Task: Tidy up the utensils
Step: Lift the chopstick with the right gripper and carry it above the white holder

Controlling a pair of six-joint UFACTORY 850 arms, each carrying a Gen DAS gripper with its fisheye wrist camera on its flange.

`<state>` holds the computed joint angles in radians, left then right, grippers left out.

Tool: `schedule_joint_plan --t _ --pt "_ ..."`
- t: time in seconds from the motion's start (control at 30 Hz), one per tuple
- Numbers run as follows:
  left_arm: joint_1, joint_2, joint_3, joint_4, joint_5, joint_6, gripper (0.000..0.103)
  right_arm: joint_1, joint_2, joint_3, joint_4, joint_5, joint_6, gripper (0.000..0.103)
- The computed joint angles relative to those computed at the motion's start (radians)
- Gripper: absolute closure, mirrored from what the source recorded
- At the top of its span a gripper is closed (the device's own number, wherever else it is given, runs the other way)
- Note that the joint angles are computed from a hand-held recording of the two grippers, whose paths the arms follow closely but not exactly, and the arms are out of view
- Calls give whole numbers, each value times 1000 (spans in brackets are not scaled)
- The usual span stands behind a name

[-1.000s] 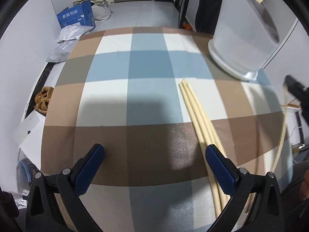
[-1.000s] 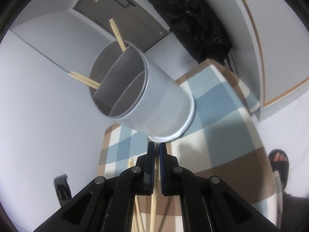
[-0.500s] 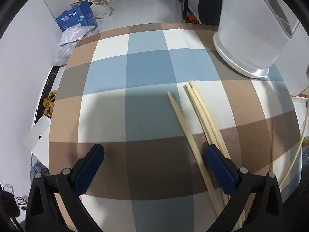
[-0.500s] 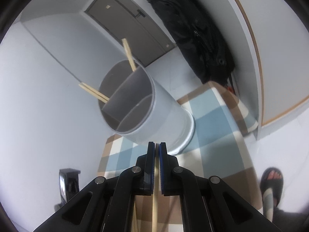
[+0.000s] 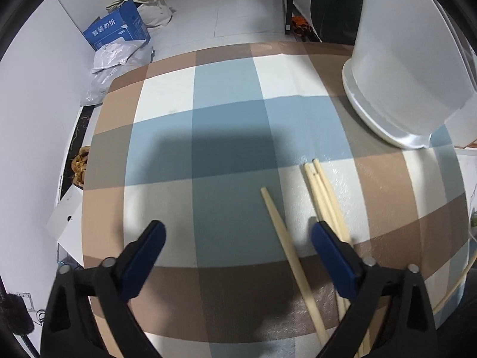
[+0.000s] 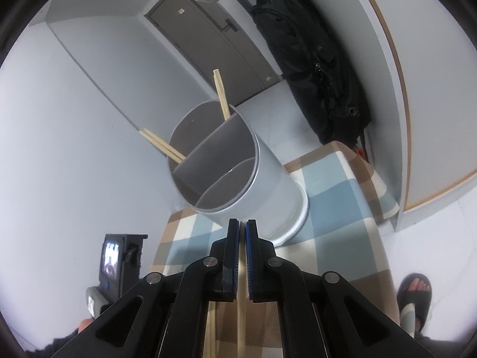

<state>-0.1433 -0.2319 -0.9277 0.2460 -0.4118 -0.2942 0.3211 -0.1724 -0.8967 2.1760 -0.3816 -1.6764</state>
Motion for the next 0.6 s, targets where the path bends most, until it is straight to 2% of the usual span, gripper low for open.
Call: schedule_joint_plan --t 0.1,0.2,0.27,0.33,0.43,0.47,0.5,0.6 --pt "2 -8 -18 -87 -19 88 26 -6 -1 -1 -1 -9 6 100" --pt "20 -31 -55 -244 -80 210 38 -7 1 -2 -8 -15 5 100" --pt "19 -48 -79 -241 -112 198 39 -6 1 -2 6 -16 -12 100" --pt "17 -57 -93 -232 -129 177 45 -7 1 -1 8 -23 -12 100" --pt "9 -64 -109 -224 -154 158 74 -10 2 0 10 -27 -13 100" --pt "3 -66 -113 -214 -158 147 92 -10 3 1 11 -28 -13 100" --pt "-3 -70 -118 -214 -165 145 99 -11 4 2 14 -29 -15 99" --pt "-23 -70 -116 -147 -166 83 102 -13 5 3 14 -31 -13 99"
